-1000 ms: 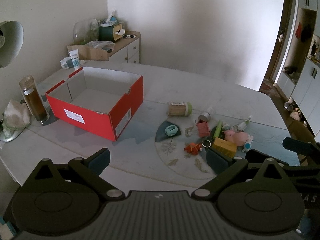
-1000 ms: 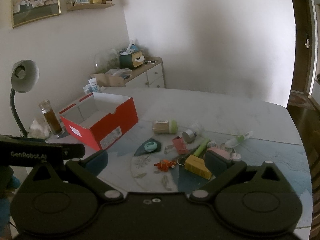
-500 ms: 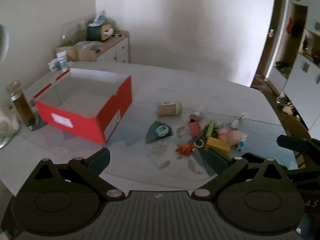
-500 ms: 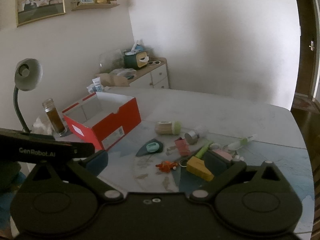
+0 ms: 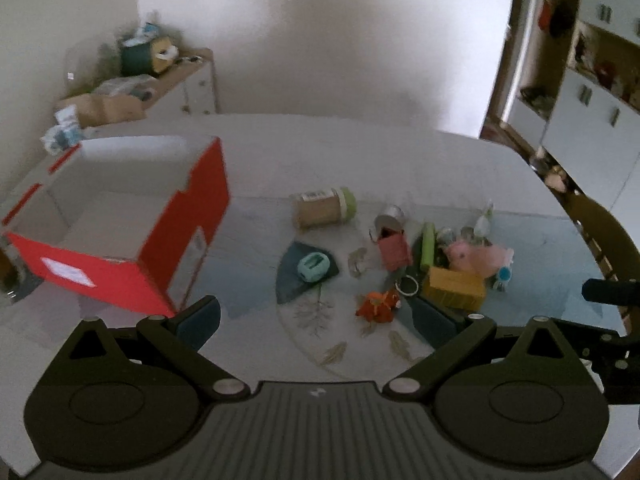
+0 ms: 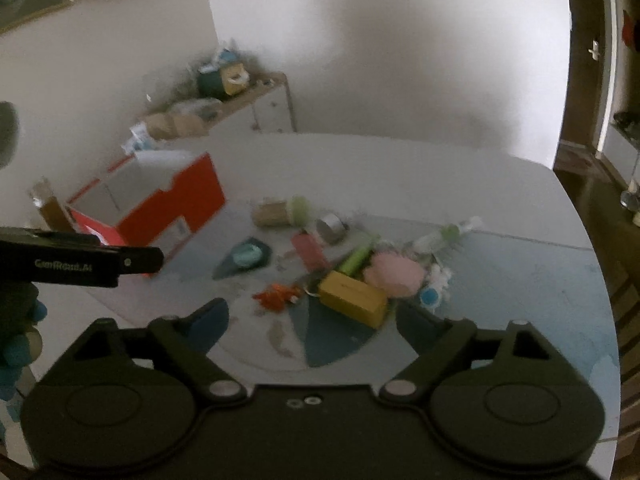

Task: Organize rigid objects
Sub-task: 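Grasp the yellow box with the right tool while the left tool grasps the teal sharpener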

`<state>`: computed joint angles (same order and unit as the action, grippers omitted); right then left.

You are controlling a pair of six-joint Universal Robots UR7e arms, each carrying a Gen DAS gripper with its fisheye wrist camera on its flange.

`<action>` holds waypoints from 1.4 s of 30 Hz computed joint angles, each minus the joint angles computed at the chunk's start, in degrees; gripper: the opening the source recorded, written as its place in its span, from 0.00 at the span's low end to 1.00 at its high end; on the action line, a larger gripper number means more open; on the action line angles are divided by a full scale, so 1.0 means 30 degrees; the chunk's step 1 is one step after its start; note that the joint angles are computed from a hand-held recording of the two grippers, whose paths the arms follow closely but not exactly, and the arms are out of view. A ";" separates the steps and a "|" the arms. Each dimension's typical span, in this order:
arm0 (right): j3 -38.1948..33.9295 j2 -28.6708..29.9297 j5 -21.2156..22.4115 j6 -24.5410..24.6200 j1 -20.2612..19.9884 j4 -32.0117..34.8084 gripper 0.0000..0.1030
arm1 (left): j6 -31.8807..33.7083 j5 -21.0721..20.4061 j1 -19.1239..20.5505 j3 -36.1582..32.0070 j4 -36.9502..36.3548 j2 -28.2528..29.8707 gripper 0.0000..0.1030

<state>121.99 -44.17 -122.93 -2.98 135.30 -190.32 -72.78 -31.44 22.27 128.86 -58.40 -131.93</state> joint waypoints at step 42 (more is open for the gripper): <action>-0.8017 0.6820 -0.6212 0.9802 -0.1313 0.7724 0.70 | 2.8730 -0.2932 1.4090 0.2763 -3.3154 0.9888 0.58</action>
<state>97.94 -23.71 -141.57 26.43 131.36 -167.15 13.41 -40.24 64.54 137.15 -157.86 -102.26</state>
